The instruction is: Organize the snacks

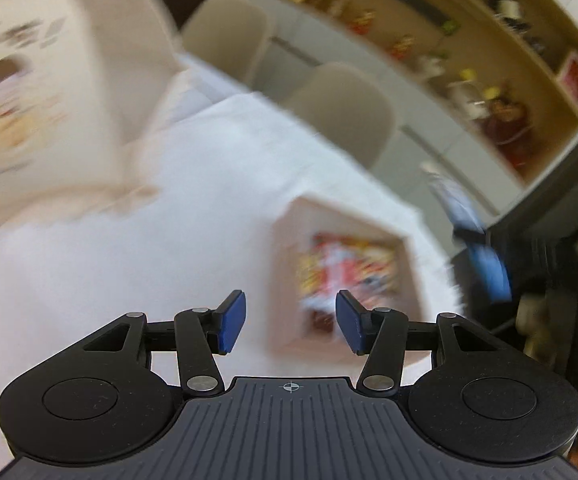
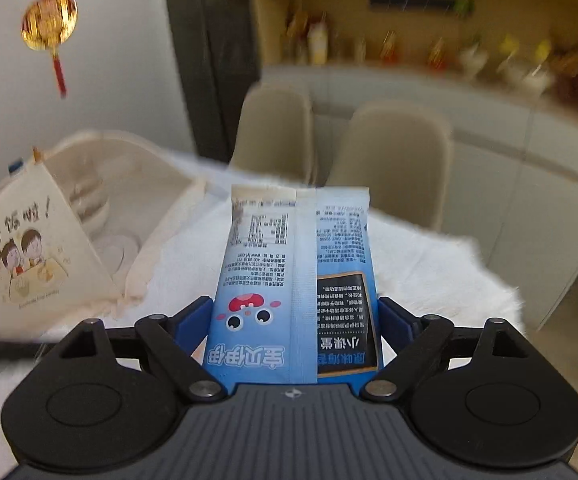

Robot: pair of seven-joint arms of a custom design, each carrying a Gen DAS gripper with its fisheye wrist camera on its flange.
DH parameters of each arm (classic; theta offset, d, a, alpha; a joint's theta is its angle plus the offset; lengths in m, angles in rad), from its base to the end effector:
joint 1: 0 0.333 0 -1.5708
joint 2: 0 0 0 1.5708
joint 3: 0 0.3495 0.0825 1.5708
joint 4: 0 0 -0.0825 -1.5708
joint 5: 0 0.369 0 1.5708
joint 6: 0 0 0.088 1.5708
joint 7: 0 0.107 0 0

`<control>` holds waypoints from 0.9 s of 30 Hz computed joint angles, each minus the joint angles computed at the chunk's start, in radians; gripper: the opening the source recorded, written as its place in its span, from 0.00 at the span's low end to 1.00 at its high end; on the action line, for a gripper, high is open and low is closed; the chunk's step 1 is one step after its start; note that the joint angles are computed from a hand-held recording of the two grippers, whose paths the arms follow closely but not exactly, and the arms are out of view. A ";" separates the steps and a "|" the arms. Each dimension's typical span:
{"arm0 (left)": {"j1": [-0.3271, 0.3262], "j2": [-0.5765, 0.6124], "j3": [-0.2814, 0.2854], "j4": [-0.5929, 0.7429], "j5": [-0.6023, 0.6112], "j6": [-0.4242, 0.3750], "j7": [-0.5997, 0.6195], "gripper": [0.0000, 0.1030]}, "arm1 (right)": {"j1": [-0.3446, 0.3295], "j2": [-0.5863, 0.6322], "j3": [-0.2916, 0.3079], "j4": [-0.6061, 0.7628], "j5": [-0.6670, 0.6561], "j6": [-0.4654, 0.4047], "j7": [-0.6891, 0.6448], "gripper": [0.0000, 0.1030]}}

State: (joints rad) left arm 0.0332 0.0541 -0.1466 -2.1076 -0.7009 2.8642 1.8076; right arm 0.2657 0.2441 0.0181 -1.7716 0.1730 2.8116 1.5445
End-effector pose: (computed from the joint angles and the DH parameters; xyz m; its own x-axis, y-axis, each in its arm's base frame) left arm 0.5831 -0.0290 0.5049 0.0983 -0.9020 0.4203 -0.7470 -0.3460 -0.5678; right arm 0.6467 0.1785 0.5552 0.2227 -0.9646 -0.1412 -0.7067 -0.0599 -0.7050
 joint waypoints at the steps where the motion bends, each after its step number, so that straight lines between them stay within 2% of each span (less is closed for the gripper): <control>1: 0.002 -0.020 0.010 -0.040 0.039 0.009 -0.040 0.54 | 0.006 0.038 -0.011 0.045 0.001 -0.034 0.047 0.85; 3: 0.010 -0.065 0.035 -0.122 0.114 0.016 -0.118 0.53 | 0.005 0.073 -0.013 0.077 0.014 -0.065 0.085 0.85; 5: 0.018 -0.104 0.057 -0.192 0.217 0.020 -0.218 0.53 | 0.013 0.073 -0.023 0.052 0.009 -0.063 0.126 0.85; 7: 0.034 -0.139 0.074 -0.257 0.337 0.017 -0.335 0.53 | 0.018 0.046 -0.021 -0.013 -0.001 -0.043 0.136 0.85; 10: 0.038 -0.184 0.105 -0.334 0.416 0.002 -0.410 0.53 | 0.060 -0.016 -0.053 -0.142 -0.113 -0.017 0.180 0.85; 13: 0.011 -0.201 0.142 -0.371 0.400 -0.040 -0.385 0.53 | 0.073 -0.098 -0.051 -0.302 -0.201 0.029 0.213 0.85; 16: 0.013 -0.191 0.140 -0.376 0.436 -0.096 -0.409 0.53 | 0.061 -0.175 -0.016 -0.442 -0.223 0.054 0.202 0.85; 18: 0.012 -0.173 0.132 -0.373 0.454 -0.089 -0.418 0.53 | 0.059 -0.213 -0.001 -0.512 -0.283 0.063 0.243 0.85; 19: 0.015 -0.171 0.126 -0.371 0.479 -0.081 -0.430 0.51 | 0.055 -0.231 0.008 -0.541 -0.313 0.066 0.265 0.85; 20: 0.014 -0.162 0.123 -0.357 0.490 -0.086 -0.433 0.44 | 0.050 -0.248 0.018 -0.572 -0.356 0.073 0.296 0.85; 22: -0.004 -0.157 0.129 -0.344 0.442 -0.081 -0.372 0.35 | 0.031 -0.272 0.040 -0.611 -0.496 0.084 0.404 0.85; 27: -0.055 -0.129 0.117 -0.300 0.261 -0.106 -0.181 0.33 | -0.043 -0.321 0.097 -0.645 -0.872 0.078 0.706 0.85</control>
